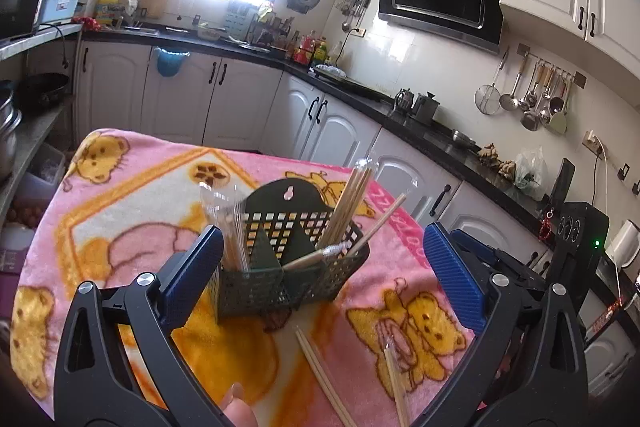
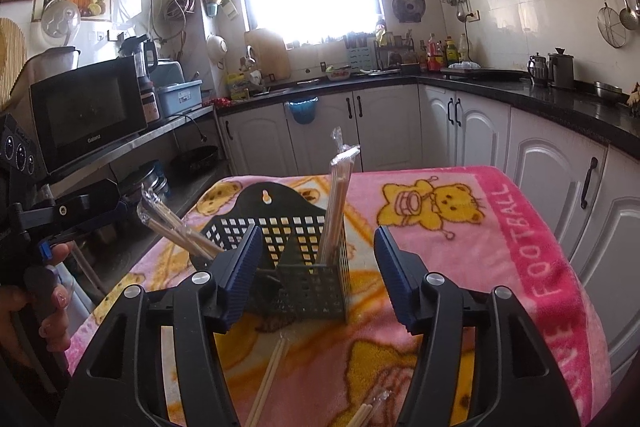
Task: Organize utensils
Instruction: 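Move both open grippers from the caddy toward the loose chopsticks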
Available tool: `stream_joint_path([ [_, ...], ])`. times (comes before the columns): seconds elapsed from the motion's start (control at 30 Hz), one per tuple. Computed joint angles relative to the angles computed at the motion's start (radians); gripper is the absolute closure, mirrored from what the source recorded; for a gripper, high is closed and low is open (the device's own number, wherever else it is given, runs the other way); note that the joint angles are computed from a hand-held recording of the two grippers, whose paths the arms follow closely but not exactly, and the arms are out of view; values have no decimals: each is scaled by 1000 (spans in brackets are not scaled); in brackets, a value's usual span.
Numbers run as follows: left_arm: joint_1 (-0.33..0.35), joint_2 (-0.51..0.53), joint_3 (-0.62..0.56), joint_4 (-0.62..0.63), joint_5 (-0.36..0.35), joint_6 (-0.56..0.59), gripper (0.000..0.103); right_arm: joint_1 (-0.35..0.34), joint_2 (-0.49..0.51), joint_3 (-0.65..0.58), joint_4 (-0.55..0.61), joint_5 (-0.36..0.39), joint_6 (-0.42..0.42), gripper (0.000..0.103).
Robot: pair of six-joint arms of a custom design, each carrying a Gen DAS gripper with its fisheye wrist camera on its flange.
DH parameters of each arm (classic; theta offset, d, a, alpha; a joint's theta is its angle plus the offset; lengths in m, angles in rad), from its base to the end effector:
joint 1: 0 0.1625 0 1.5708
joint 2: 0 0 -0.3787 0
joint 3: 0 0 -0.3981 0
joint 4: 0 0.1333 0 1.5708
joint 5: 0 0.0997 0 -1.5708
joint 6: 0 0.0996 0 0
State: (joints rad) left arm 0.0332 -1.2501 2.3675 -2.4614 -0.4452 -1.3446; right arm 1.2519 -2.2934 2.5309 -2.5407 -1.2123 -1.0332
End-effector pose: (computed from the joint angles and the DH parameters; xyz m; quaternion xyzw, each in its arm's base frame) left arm -0.3736 -0.2357 0.0998 0.1411 0.8306 -0.5133 0.1635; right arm 0.0742 -0.3120 0.3502 0.3810 -0.8384 0.3790 0.0906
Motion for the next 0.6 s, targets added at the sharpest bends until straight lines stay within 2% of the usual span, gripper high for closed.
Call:
stream_joint_path([
  [0.37, -11, -7, 31, 44, -63, -85, 11, -75, -55, 13, 108, -41, -64, 46],
  [0.6, -7, 12, 42, 24, -109, -95, 11, -91, -56, 17, 155, -110, -98, 46],
])
